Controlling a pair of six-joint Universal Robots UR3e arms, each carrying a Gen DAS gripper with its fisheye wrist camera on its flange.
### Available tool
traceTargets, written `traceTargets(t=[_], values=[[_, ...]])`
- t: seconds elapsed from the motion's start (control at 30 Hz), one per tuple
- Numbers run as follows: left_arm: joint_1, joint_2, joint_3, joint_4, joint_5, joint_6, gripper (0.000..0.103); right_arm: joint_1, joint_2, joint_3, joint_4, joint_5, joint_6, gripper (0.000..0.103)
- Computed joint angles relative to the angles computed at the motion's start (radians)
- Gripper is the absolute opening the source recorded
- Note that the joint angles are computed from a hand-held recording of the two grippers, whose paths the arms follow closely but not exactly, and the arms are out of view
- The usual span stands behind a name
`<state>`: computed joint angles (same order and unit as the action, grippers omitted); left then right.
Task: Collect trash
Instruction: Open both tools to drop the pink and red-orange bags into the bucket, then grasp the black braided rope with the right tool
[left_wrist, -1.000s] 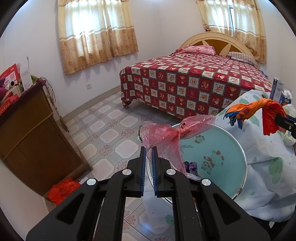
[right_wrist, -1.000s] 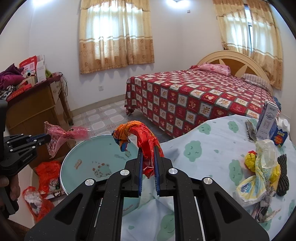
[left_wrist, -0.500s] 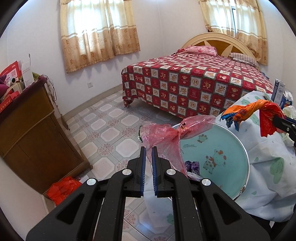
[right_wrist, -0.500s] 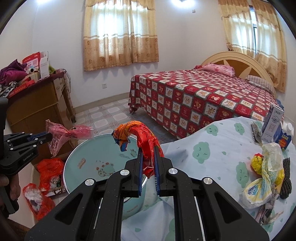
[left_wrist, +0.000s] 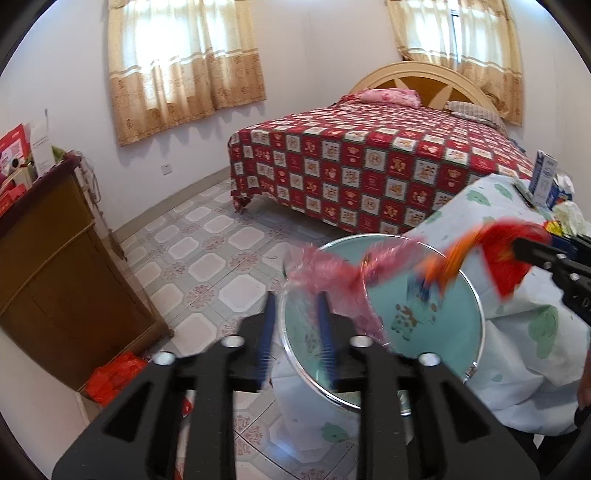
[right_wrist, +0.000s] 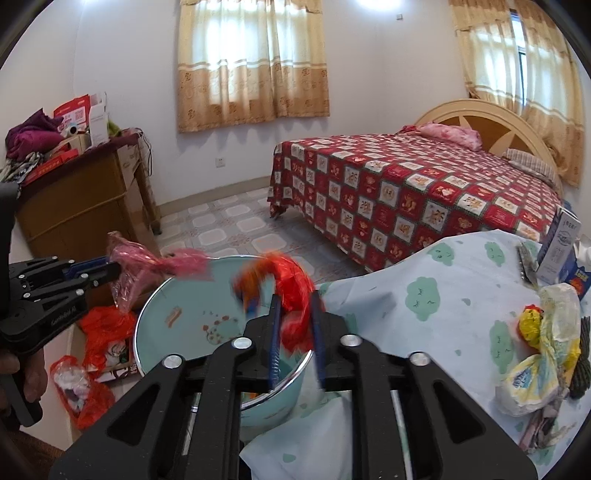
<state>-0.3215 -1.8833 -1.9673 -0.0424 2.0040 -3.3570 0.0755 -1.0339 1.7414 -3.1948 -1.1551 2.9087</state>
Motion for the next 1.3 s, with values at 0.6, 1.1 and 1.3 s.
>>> traceTargets(t=[0.6, 1.1, 1.3], values=[[-0.099, -0.161, 0.174, -0.144, 0.032, -0.038, 0.068, -0.499, -0.274, 0.396, -0.168, 0.044, -0.007, 0.046], [-0.259, -0.535, 0.879, -0.467, 0.061, -0.076, 0.069, -0.650, 0.042, -0.055, 0.230, -0.049, -0.008, 0.043], [-0.308, -0.667, 1.170, -0.593, 0.033, -0.062, 0.069, -0.699, 0.011, -0.051, 0.333, 0.044, -0.045, 0.011]])
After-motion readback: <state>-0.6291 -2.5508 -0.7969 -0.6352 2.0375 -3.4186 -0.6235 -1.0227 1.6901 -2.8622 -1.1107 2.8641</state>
